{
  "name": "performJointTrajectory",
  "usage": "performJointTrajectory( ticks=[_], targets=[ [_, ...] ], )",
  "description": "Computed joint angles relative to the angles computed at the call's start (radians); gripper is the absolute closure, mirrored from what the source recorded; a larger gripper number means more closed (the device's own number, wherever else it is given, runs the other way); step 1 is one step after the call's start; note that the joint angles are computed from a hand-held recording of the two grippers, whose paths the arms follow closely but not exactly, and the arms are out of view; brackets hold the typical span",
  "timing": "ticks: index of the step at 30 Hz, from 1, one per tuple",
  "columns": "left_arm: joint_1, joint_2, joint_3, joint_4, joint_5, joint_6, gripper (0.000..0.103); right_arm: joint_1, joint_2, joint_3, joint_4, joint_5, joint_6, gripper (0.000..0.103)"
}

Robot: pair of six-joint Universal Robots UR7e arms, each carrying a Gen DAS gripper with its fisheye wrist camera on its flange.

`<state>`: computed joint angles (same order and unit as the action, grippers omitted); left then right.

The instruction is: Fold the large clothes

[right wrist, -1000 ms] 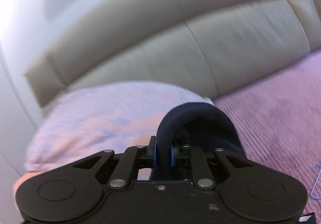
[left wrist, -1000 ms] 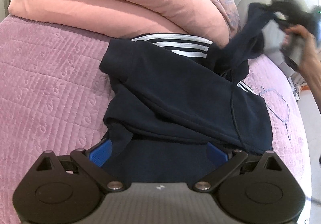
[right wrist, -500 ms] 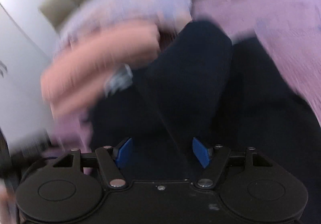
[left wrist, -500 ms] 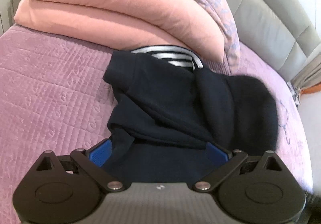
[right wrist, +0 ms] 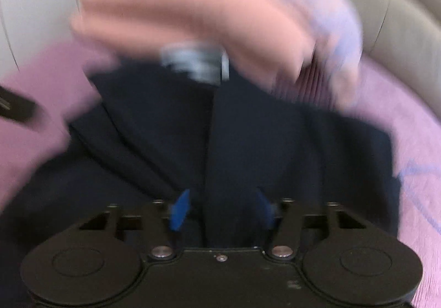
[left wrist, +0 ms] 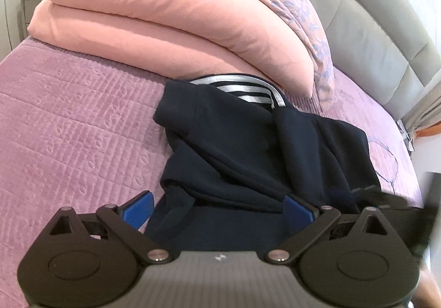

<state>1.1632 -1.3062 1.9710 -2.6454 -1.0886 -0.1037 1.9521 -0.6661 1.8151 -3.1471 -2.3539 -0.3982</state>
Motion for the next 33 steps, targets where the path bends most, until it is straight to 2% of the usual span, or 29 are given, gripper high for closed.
performJointTrajectory(
  ticks=[2, 3, 4, 5, 6, 7, 8, 10, 11, 13, 15, 16, 17, 19, 20, 21, 22, 24, 25, 26, 27, 29, 31, 33],
  targets=[
    [0.006, -0.001, -0.003, -0.002, -0.003, 0.000, 0.002, -0.021, 0.023, -0.029, 0.084, -0.020, 0.021, 0.048],
    [0.010, -0.001, -0.006, 0.001, -0.004, -0.005, 0.002, -0.022, 0.024, -0.024, 0.063, -0.017, 0.003, 0.050],
    [0.013, -0.001, -0.008, 0.000, -0.004, -0.009, 0.002, -0.024, 0.023, -0.009, 0.000, 0.003, 0.004, 0.075],
    [0.016, -0.002, -0.008, -0.004, -0.005, -0.012, 0.002, -0.026, 0.012, 0.008, -0.044, 0.039, 0.038, 0.087],
    [0.018, -0.004, -0.009, -0.007, -0.005, -0.018, 0.002, -0.016, 0.000, 0.014, -0.070, 0.056, 0.074, 0.087],
    [0.019, -0.007, -0.008, -0.011, -0.005, -0.021, 0.002, -0.007, -0.009, 0.024, -0.119, 0.080, 0.068, 0.087],
    [0.019, -0.010, -0.006, -0.019, -0.005, -0.022, 0.002, -0.003, -0.025, 0.047, -0.196, 0.147, 0.065, 0.095],
    [0.018, -0.019, 0.000, -0.044, -0.002, -0.023, 0.002, -0.011, -0.067, 0.088, -0.258, 0.310, 0.134, 0.095],
    [0.017, -0.021, 0.001, -0.049, 0.001, -0.024, 0.002, -0.011, -0.068, 0.087, -0.264, 0.339, 0.149, 0.095],
    [0.016, -0.020, 0.000, -0.051, 0.013, -0.026, 0.002, -0.012, -0.051, 0.056, -0.177, 0.321, 0.167, 0.095],
    [0.017, -0.014, -0.002, -0.044, 0.017, -0.032, 0.002, -0.042, -0.052, 0.059, -0.120, 0.365, 0.226, 0.095],
    [0.018, -0.011, -0.004, -0.041, 0.014, -0.035, 0.002, -0.059, -0.051, 0.067, -0.141, 0.417, 0.243, 0.095],
    [0.020, -0.009, -0.005, -0.038, 0.007, -0.038, 0.002, -0.084, -0.050, 0.078, -0.189, 0.511, 0.236, 0.101],
    [0.026, -0.009, -0.008, -0.032, -0.016, -0.040, 0.002, -0.106, -0.062, 0.088, -0.264, 0.700, 0.298, 0.101],
    [0.028, -0.009, -0.009, -0.030, -0.024, -0.041, 0.002, -0.105, -0.056, 0.082, -0.310, 0.742, 0.320, 0.102],
    [0.029, -0.010, -0.009, -0.031, -0.026, -0.044, 0.002, -0.096, -0.041, 0.054, -0.313, 0.742, 0.309, 0.102],
    [0.030, -0.009, -0.009, -0.032, -0.023, -0.045, 0.002, -0.082, -0.035, 0.028, -0.277, 0.700, 0.270, 0.102],
    [0.030, -0.007, -0.013, -0.022, -0.020, -0.043, 0.002, -0.050, -0.038, 0.017, -0.241, 0.572, 0.180, 0.097],
    [0.031, -0.006, -0.013, -0.024, -0.023, -0.039, 0.002, -0.044, -0.058, 0.038, -0.241, 0.523, 0.136, 0.073],
    [0.032, -0.005, -0.014, -0.026, -0.026, -0.036, 0.002, -0.033, -0.081, 0.062, -0.237, 0.445, 0.110, 0.032],
    [0.033, -0.003, -0.015, -0.020, -0.028, -0.037, 0.002, -0.018, -0.098, 0.092, -0.240, 0.361, 0.098, 0.020],
    [0.034, -0.002, -0.019, -0.008, -0.034, -0.039, 0.002, -0.016, -0.123, 0.140, -0.219, 0.288, 0.050, 0.021],
    [0.032, -0.004, -0.017, -0.003, -0.037, -0.043, 0.002, -0.014, -0.158, 0.185, -0.098, 0.259, 0.011, 0.022],
    [0.026, -0.013, -0.008, -0.018, -0.036, -0.035, 0.002, -0.008, -0.146, 0.209, -0.048, 0.235, -0.045, 0.024]
  ],
)
